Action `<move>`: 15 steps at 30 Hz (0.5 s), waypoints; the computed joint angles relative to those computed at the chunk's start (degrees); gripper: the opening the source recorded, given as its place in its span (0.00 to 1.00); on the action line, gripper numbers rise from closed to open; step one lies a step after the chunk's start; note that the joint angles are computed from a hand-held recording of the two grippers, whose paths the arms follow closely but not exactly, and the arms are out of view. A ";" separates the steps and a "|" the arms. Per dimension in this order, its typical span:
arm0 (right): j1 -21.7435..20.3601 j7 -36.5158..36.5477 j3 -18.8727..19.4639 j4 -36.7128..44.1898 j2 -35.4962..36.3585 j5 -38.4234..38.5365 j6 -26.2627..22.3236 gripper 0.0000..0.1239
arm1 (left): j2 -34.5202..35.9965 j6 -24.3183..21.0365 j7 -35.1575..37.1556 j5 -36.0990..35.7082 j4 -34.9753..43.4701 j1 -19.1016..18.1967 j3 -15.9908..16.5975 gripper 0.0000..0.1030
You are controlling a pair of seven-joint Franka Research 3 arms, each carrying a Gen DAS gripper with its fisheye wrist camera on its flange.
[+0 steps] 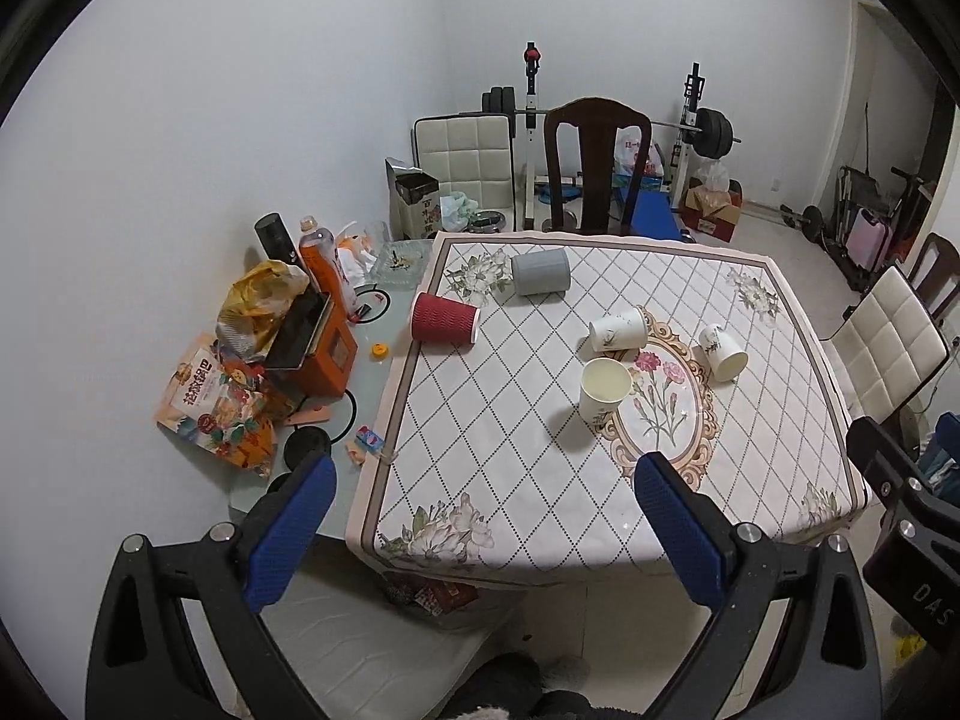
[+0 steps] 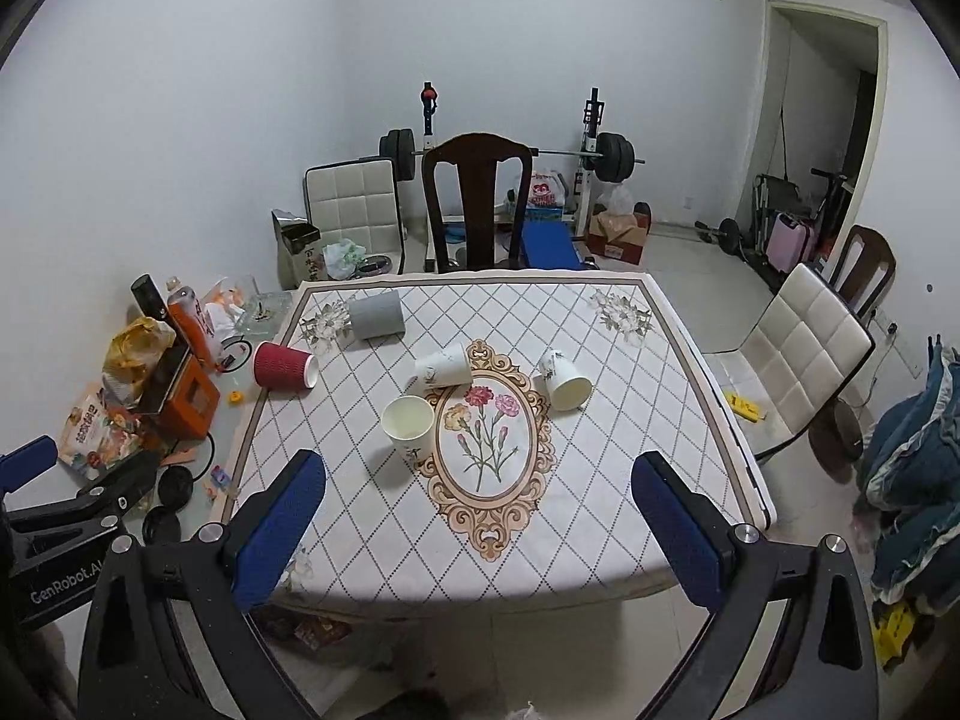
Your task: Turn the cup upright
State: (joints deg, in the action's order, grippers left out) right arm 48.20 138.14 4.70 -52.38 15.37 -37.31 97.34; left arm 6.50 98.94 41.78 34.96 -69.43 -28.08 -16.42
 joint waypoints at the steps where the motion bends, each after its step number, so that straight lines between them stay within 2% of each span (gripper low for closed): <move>1: 0.34 0.05 0.01 -0.04 -0.11 -0.53 -0.32 0.83 | -0.24 -0.12 -0.09 0.41 -0.27 -0.12 -0.04 0.99; 15: 2.18 -0.49 0.35 1.15 0.13 -1.54 -2.36 0.83 | -3.00 -0.34 -2.22 1.53 -3.34 0.55 -0.99 1.00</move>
State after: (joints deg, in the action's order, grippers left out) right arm 50.37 137.65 5.05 -51.23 15.50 -38.85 94.98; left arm 3.49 98.60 39.56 36.49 -72.78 -27.52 -17.41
